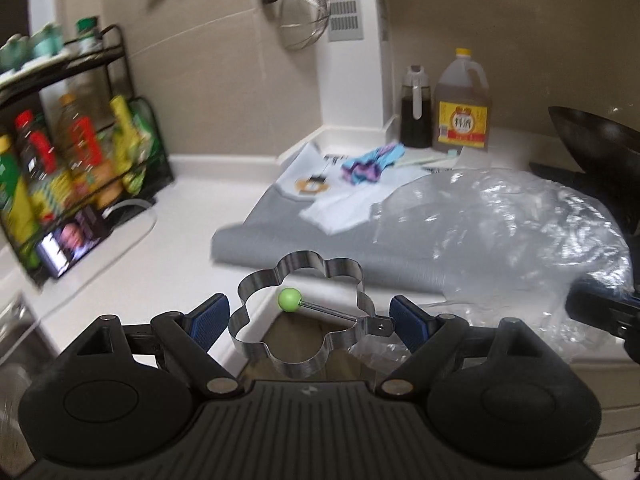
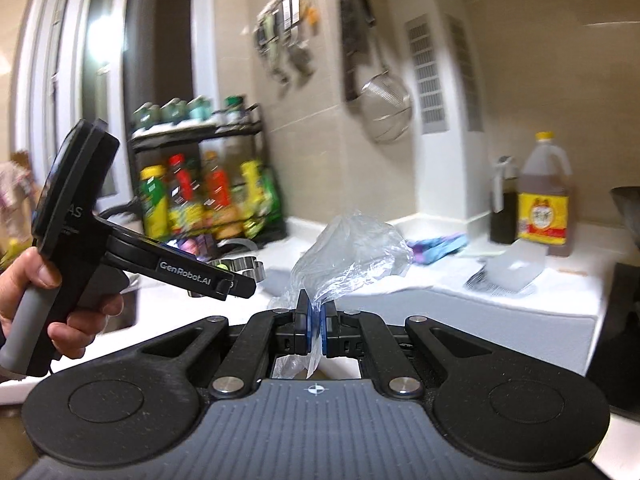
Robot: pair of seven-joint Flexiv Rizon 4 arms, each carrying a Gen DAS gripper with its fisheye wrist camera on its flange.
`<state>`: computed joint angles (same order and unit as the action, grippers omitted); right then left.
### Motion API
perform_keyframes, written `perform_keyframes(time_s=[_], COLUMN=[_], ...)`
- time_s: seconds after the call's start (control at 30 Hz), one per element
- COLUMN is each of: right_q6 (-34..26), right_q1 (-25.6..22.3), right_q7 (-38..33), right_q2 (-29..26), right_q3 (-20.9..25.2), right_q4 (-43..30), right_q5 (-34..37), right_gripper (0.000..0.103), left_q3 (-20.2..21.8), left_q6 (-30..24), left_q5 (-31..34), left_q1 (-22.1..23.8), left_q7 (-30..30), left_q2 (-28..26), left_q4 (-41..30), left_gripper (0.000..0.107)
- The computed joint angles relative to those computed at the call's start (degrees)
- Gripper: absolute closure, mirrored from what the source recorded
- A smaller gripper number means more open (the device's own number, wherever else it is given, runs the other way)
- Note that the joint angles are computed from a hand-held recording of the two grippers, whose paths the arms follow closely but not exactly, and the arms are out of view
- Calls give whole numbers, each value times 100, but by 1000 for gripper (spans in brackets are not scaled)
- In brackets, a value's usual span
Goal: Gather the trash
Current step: 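Carry the cookie cutter with the left gripper while the right carries the bag to the bin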
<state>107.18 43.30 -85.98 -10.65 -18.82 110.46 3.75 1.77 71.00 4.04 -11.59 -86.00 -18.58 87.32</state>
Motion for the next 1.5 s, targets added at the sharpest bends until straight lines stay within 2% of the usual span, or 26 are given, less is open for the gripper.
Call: perform_keyframes(time_s=[0.13,0.37,0.43,0.63,0.87,1.23,1.5], right_q6=[-277,-684,-710,-1277,-1545,-1809,-1868], right_q1=[218,368,619,91,-422,-1435,-1972], right_q7=[137,673,880,1072,1367,1611,1935], right_q2=[150,239,258,27,-130,-321,-422], right_q3=[-39,-52,-356,182,674,1689,2172], right_q4=[290,692,827,648,581,395,347], right_q5=[-200,-774,-1096,-1427,-1823,-2252,-2649], right_gripper=[98,98,98,98,98,98,98], left_q3=[147,80,112,67,177,85,79], left_q6=[267,223,239,249,257,223,100], left_q5=[206,170,336,398,994,739,655], left_q1=[-6,203,218,313,241,303,298], left_q7=[-163,-337,-523,-802,-1357,-1267,-1256], left_q2=[469,968,1020,1053,986,918,871], left_q4=[798,1747,1851,2037,2058,2179,2133], left_gripper=[17,17,17,17,17,16,16])
